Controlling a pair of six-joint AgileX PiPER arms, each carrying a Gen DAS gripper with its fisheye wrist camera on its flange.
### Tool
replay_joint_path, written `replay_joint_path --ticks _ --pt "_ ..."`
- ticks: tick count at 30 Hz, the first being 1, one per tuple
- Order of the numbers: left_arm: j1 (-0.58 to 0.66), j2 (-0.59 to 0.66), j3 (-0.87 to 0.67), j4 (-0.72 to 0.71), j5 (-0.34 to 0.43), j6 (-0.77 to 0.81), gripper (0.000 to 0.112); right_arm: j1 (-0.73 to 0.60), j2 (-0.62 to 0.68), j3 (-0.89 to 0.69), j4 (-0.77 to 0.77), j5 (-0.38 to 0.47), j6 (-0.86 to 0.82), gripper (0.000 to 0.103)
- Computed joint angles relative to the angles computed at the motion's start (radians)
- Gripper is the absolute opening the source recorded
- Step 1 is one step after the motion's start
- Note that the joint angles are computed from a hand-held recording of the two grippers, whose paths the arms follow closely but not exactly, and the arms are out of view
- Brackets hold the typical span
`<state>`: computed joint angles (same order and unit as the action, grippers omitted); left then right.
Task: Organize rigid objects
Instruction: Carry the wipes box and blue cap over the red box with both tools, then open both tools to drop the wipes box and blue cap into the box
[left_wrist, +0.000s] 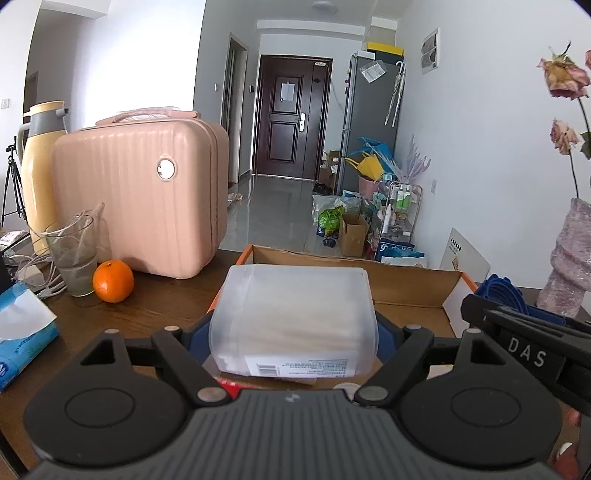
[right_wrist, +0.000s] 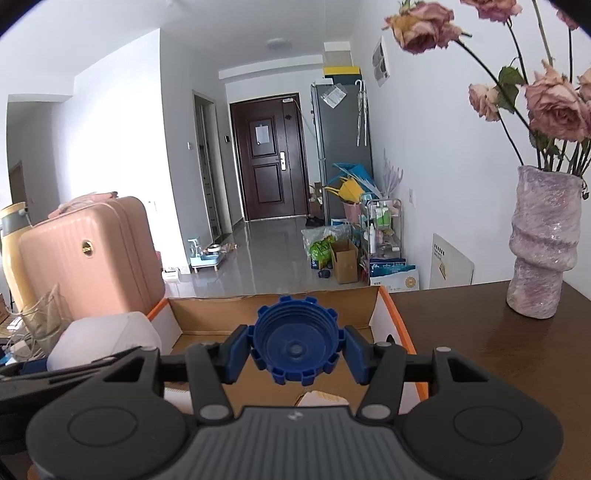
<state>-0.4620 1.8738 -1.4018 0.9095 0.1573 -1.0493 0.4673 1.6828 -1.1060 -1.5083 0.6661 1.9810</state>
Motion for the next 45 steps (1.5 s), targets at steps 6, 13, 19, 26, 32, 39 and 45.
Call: replay_joint_path --ticks 6,13,19,26,32,39,45 --pt "-0.007 0.092 -0.124 -0.173 0.049 0.192 0.083 -0.057 0.06 -0.072 0.064 -0.04 -0.077 0.053" --pt "-0.007 0.189 -0.268 -0.325 0.119 0.37 0.083 -0.111 0.138 -0.154 0.155 -0.074 -0.165 0.053" --pt "-0.002 0.278 -0.408 -0.499 0.224 0.563 0.083 -0.124 0.194 -0.219 0.272 -0.061 -0.276 0.053" --pt "0.016 0.343 -0.499 -0.594 0.305 0.665 0.083 -0.141 0.268 -0.286 0.406 -0.03 -0.401 0.053" --pt "0.014 0.356 -0.507 -0.579 0.307 0.66 0.083 -0.144 0.281 -0.299 0.44 -0.028 -0.426 0.054" --pt "0.022 0.317 -0.454 -0.595 0.266 0.684 0.087 -0.146 0.264 -0.282 0.438 -0.034 -0.405 0.065" --pt "0.03 0.272 -0.395 -0.558 0.209 0.629 0.103 -0.149 0.244 -0.251 0.389 -0.053 -0.339 0.094"
